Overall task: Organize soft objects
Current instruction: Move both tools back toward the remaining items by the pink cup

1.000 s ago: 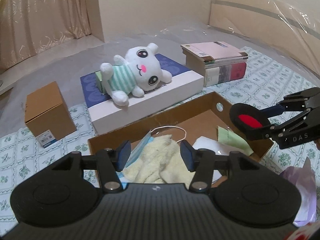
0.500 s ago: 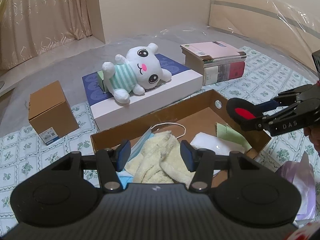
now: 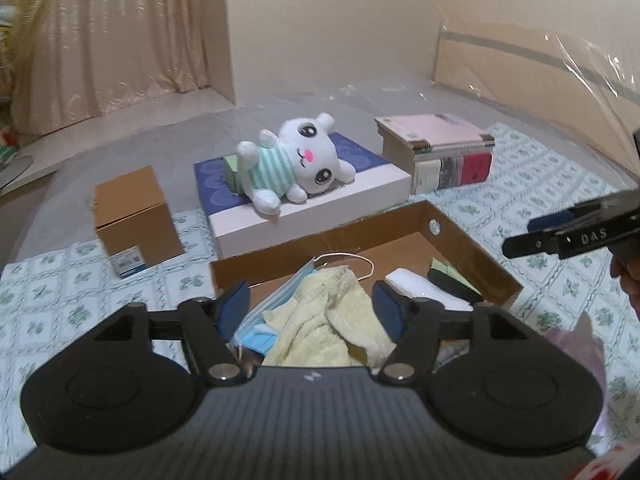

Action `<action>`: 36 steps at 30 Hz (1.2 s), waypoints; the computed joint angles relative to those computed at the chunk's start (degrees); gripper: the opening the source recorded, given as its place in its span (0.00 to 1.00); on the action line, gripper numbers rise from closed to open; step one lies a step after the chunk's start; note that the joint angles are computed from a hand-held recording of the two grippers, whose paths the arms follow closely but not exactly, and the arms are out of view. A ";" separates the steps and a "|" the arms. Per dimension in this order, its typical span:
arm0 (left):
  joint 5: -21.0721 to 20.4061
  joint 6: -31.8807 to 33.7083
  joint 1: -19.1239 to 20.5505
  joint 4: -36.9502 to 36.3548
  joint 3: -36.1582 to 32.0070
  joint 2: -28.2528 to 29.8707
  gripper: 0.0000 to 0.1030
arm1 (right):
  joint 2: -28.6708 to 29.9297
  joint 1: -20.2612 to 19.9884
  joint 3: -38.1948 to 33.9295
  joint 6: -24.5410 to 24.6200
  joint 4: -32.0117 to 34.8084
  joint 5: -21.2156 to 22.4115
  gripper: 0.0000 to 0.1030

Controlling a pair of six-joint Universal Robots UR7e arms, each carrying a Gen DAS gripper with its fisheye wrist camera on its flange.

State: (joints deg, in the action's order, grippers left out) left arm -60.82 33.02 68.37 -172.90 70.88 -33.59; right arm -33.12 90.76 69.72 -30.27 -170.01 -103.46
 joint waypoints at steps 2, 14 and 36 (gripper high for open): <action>0.91 -1.29 -0.80 -2.72 4.29 -2.27 0.68 | -2.62 0.33 4.81 -0.61 -3.20 0.61 0.79; 7.29 -8.27 -6.90 -20.76 30.78 -14.95 0.81 | -14.21 2.00 28.59 -4.08 -19.97 4.60 0.79; 25.76 -25.94 -17.54 -42.35 58.93 -16.52 0.86 | -22.26 -1.72 56.41 -3.68 -38.11 5.84 0.79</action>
